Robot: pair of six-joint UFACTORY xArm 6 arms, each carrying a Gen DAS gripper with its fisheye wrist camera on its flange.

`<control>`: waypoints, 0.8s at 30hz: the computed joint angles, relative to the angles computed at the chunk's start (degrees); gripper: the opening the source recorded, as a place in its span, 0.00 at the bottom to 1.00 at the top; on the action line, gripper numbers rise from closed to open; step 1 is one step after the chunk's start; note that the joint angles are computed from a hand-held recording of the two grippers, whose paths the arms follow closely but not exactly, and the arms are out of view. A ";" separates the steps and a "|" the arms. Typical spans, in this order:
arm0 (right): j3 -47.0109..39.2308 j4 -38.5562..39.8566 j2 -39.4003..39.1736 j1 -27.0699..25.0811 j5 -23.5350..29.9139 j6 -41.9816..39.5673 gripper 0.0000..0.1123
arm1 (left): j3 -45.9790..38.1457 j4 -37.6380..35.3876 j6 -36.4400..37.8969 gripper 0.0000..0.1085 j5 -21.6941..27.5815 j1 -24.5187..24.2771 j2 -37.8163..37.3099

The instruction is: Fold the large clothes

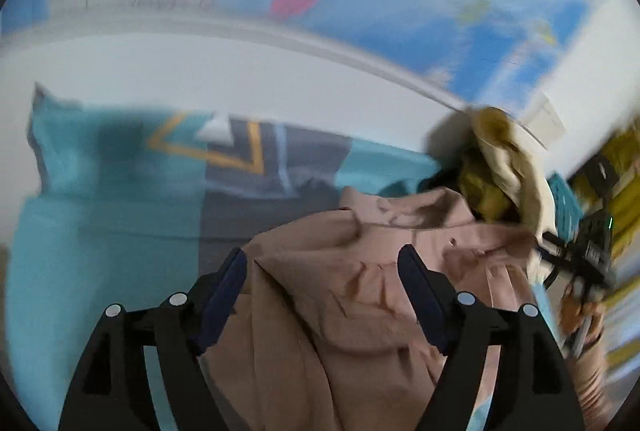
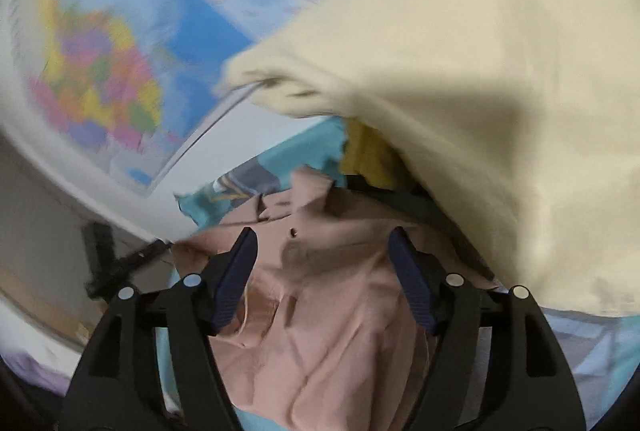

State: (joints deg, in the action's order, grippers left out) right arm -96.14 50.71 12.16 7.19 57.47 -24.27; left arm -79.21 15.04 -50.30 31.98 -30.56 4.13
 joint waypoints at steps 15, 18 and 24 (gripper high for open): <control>10.64 -30.45 -3.83 14.72 -11.51 -4.58 0.34 | -22.63 12.21 13.15 0.44 24.76 -10.94 19.28; 8.31 -26.72 -2.25 13.77 -10.39 -6.02 0.04 | -24.04 8.76 13.54 0.13 23.66 -8.78 20.19; 4.63 -24.17 -1.83 13.39 -17.97 -4.33 0.02 | -29.55 14.14 7.36 0.12 23.62 -6.61 20.68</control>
State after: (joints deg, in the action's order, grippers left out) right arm -91.51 26.54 10.33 20.57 39.50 -28.60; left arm -108.76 29.18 -42.94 55.60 -37.18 24.80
